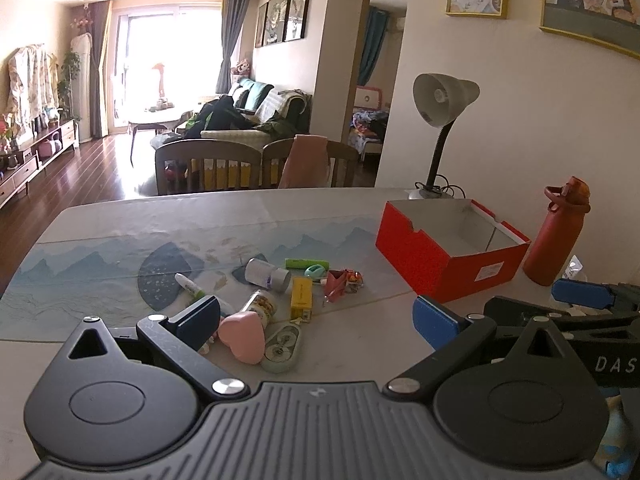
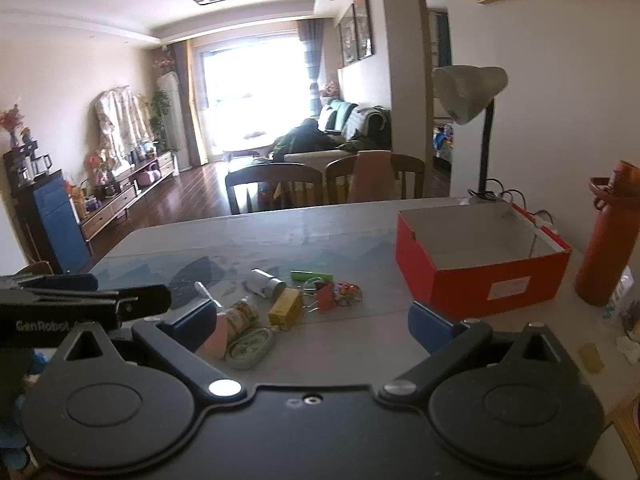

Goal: Organize rigid objects
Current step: 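Reach both grippers toward the pink heart container and the tape roller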

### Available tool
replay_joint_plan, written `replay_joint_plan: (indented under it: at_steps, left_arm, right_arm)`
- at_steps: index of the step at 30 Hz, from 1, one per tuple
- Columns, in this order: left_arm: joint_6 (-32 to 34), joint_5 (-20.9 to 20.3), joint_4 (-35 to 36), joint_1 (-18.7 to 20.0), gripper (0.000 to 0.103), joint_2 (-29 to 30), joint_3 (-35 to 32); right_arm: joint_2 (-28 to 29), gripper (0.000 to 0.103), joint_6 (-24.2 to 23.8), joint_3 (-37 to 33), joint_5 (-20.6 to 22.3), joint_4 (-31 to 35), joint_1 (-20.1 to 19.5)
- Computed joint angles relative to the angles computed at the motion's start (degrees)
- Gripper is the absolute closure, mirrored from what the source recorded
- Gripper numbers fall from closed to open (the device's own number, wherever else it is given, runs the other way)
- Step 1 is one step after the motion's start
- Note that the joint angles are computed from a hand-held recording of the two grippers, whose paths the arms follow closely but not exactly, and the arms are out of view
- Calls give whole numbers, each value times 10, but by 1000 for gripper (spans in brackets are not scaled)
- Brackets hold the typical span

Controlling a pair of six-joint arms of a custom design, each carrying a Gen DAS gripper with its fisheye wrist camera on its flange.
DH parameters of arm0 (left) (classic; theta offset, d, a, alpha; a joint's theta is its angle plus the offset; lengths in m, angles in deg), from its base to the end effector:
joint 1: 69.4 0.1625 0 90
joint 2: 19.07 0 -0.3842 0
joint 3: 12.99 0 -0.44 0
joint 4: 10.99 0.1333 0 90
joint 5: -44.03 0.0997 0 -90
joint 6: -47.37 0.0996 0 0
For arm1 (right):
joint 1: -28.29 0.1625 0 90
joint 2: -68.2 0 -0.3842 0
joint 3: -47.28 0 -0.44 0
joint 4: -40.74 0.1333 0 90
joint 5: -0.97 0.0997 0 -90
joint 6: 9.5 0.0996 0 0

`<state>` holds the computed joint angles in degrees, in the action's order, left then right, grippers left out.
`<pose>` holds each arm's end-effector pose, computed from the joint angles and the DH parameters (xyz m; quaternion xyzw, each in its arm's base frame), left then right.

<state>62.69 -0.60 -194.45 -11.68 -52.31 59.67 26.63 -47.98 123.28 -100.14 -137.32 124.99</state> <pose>-0.2420 -0.7655 0.1333 0.1714 0.8227 -0.4652 0.2780 0.2053 -0.7695 0.1910 0.3009 -0.8369 0.4082 0.2060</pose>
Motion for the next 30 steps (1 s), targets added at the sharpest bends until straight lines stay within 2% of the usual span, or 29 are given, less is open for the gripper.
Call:
replay_joint_plan:
  at_steps: [9,15,21,25,30]
  left_arm:
    - [-13,11,11,7,0,7,-18]
    - [-37,24,40,18,0,17,-39]
    - [-48,35,75,35,0,41,-82]
    - [-64,37,112,51,0,73,-137]
    - [-72,41,156,70,0,116,-207]
  right_arm:
    - [13,2,-20,-29,30,53,-3]
    - [34,2,-34,-70,53,124,-12]
    - [81,4,-55,-146,66,217,-21]
    - [120,6,-87,-205,76,276,-27]
    - [182,9,-125,-296,70,346,-33]
